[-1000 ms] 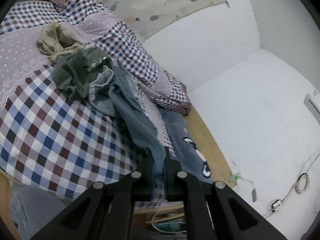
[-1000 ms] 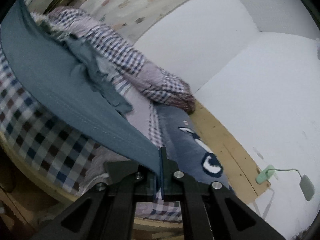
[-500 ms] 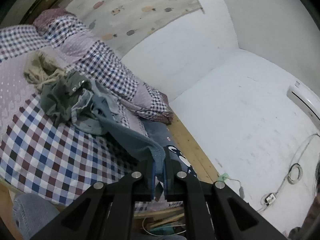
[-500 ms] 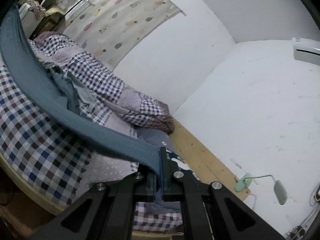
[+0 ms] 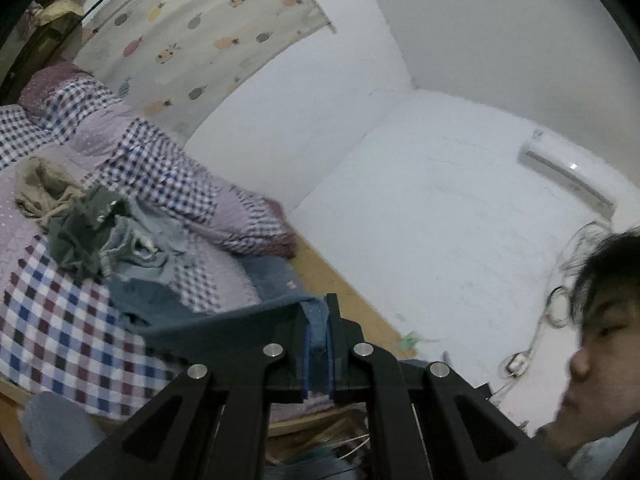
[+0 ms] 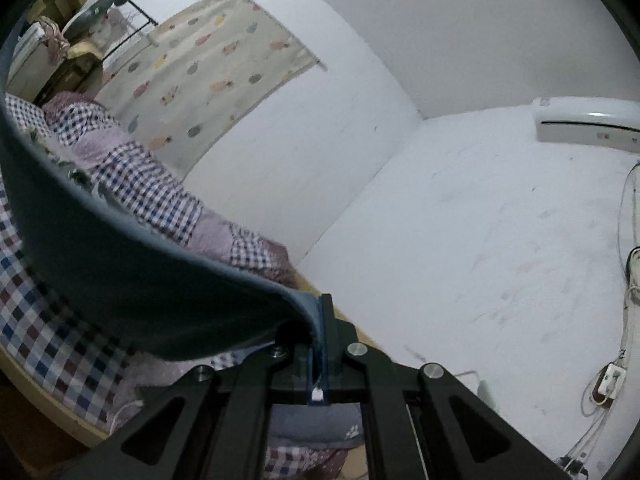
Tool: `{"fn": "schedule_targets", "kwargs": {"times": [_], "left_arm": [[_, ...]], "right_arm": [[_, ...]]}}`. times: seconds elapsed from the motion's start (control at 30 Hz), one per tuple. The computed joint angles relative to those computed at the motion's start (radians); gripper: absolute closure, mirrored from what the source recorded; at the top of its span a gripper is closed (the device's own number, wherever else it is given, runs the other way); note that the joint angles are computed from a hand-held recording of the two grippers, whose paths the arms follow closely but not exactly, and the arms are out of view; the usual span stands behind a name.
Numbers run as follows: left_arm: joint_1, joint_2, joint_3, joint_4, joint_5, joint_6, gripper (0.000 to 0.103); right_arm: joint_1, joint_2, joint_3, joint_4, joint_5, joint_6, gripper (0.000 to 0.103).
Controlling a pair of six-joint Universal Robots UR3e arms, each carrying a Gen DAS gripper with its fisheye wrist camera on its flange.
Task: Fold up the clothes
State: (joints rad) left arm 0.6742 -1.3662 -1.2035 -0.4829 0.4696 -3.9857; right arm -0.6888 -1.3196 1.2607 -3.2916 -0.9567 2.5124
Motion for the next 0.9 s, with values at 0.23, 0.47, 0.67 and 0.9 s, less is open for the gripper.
{"fn": "schedule_targets", "kwargs": {"times": [0.23, 0.47, 0.67, 0.9], "left_arm": [[0.105, -0.021, 0.093, 0.176, -0.057, -0.181, 0.099], [-0.088, -0.169, 0.227, -0.135, 0.146, 0.047, 0.099], [-0.161, -0.296, 0.315, -0.248, 0.23, 0.111, 0.099], [-0.235, -0.638, 0.745, -0.498, 0.323, 0.132, 0.099]], "right_arm": [[-0.087, -0.041, -0.031, -0.07, 0.073, 0.167, 0.103], [0.005, 0.039, -0.129, 0.084, 0.017, 0.054, 0.103], [0.087, 0.113, -0.203, 0.243, -0.039, -0.11, 0.103], [0.187, 0.32, -0.48, 0.486, -0.148, -0.19, 0.103]]}}
